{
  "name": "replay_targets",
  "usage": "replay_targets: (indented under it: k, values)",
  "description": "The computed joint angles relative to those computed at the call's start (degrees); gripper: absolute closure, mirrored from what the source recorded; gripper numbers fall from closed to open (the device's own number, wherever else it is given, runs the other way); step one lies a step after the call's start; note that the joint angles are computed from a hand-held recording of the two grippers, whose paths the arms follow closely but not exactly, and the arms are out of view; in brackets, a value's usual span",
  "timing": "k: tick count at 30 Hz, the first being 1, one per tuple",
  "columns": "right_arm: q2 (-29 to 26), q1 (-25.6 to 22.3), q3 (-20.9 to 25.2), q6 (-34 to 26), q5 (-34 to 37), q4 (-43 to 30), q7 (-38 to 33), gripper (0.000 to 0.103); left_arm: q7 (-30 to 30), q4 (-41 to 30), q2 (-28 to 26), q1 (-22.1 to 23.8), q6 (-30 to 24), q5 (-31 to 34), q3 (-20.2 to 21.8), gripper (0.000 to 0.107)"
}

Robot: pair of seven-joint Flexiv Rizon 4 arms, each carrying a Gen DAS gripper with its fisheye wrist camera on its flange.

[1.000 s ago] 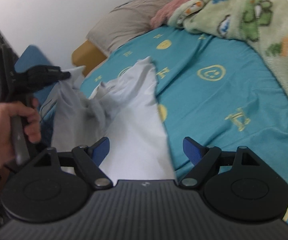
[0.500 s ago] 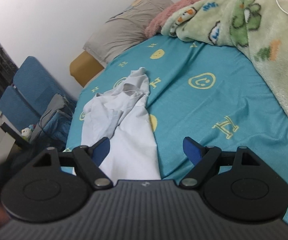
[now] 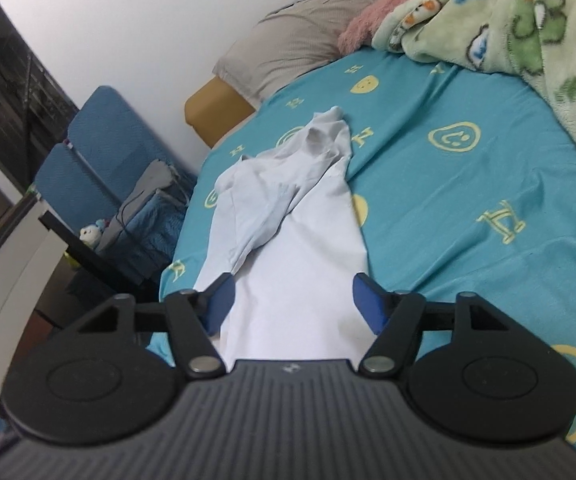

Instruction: Fold clothes

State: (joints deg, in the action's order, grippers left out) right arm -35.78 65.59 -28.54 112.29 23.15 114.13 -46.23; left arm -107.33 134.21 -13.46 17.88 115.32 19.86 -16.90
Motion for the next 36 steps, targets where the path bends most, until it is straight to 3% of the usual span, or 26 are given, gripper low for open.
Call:
replay_targets:
  k: [3, 7, 10, 13, 16, 20, 22, 24, 25, 33, 36]
  values:
    - [-0.86, 0.16, -0.06, -1.03, -1.25, -1.04, -0.25, 0.054, -2.01, 0.41, 0.89, 5.48, -0.82, 2.99, -3.98, 0.036]
    - [-2.25, -4.98, 4.69, -2.04, -4.65, -4.96, 0.88, 0.054, -1.65, 0.45, 0.19, 7.1, 0.18, 3.91, -3.69, 0.036]
    - [-5.76, -8.03, 5.34, -6.24, -7.03, -11.36, 4.62, 0.054, -4.6, -0.12, -1.52, 14.0, 0.79, 7.77, -8.92, 0.034]
    - [-11.39, -9.93, 3.31, -11.15, -9.63, -19.92, 9.88, 0.053, -5.69, -0.63, -4.29, 23.92, -0.94, 11.0, -18.02, 0.034]
    - [-16.94, -12.05, 1.47, -15.11, -11.26, -28.42, 15.98, 0.053, -3.62, -0.76, -6.47, 26.22, -0.83, 9.29, -19.32, 0.034]
    - [-21.46, -15.53, 1.73, -21.91, -16.55, -37.4, 19.82, 0.053, -2.54, -0.7, -12.97, 38.59, -3.58, 8.98, -32.3, 0.033]
    - [-23.11, -17.07, 2.34, -25.24, -19.92, -40.94, 20.16, 0.054, -0.7, -0.87, -16.12, 40.66, -3.57, 8.5, -34.52, 0.033]
    - [-24.29, -17.72, 2.15, -27.69, -22.62, -43.1, 21.05, 0.07, 1.1, -1.11, -16.69, 39.45, -3.89, 6.83, -33.15, 0.033]
    - [-24.57, -17.19, 0.97, -28.19, -23.65, -43.15, 22.14, 0.091, 1.88, -1.16, -17.02, 39.2, -4.35, 5.93, -32.93, 0.033]
    - [-22.55, -4.76, -16.05, -22.19, -28.96, -28.86, 30.45, 0.097, 7.25, -0.21, -20.95, 40.38, -3.72, 1.27, -35.83, 0.033]
    - [-20.71, -4.18, -15.96, -23.18, -30.37, -24.65, 32.25, 0.097, 8.87, 0.55, -21.33, 40.65, -4.12, 0.66, -36.92, 0.033]
